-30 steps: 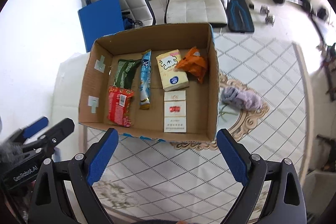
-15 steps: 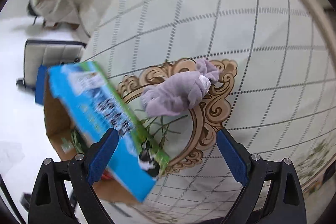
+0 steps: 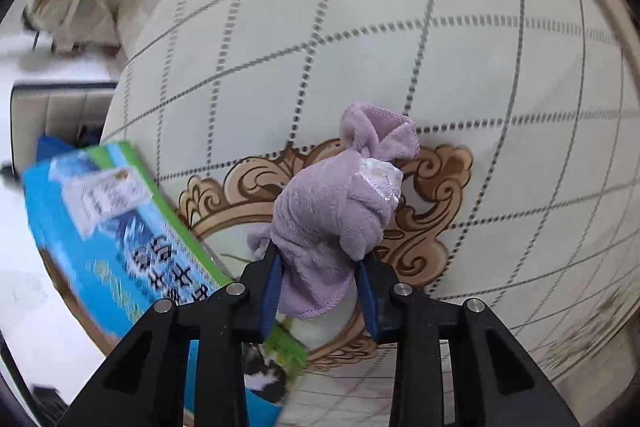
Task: Organize soft objects
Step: 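Place the lilac cloth into the box beside the cigarette box with the right tool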
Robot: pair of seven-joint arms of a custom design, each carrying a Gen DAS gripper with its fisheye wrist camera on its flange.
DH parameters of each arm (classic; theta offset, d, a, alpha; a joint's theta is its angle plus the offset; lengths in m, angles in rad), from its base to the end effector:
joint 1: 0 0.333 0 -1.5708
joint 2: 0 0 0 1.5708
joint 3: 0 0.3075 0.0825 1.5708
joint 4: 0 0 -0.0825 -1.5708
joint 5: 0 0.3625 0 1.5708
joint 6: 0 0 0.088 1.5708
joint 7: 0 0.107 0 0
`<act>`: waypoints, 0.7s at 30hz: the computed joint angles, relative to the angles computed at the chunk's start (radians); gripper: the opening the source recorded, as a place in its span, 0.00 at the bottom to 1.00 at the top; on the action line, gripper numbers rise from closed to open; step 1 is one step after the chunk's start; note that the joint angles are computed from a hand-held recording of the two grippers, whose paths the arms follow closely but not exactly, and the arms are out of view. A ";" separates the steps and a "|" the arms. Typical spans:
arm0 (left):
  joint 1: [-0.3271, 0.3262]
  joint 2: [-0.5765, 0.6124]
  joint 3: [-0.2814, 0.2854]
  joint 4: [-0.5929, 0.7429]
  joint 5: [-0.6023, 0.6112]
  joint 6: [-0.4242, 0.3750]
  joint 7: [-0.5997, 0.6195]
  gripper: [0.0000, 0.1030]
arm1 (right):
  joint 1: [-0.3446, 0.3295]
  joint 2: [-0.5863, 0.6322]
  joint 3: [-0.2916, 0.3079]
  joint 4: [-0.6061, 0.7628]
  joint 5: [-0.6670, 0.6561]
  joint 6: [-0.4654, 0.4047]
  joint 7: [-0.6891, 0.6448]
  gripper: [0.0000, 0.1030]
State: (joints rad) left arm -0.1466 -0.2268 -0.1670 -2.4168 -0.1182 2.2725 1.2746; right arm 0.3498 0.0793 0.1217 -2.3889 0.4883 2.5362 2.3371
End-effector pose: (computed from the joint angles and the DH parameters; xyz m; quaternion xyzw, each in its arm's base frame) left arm 0.4280 -0.1428 0.4072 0.7264 -0.6855 0.0487 0.0060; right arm 0.4400 0.2184 0.2997 -0.4211 0.8941 0.1415 0.0566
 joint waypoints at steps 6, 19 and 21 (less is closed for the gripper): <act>0.003 -0.103 0.017 -0.041 -0.005 -0.016 0.030 0.91 | 0.044 -0.100 0.017 0.101 -0.235 -0.109 -0.017 0.34; 0.011 -0.227 0.025 -0.063 0.008 -0.063 0.068 0.90 | 0.160 0.073 0.072 0.574 -0.352 -0.555 -0.298 0.34; 0.018 -0.210 0.023 -0.064 0.015 -0.047 0.062 0.90 | 0.170 0.144 0.070 0.641 -0.360 -0.623 -0.312 0.34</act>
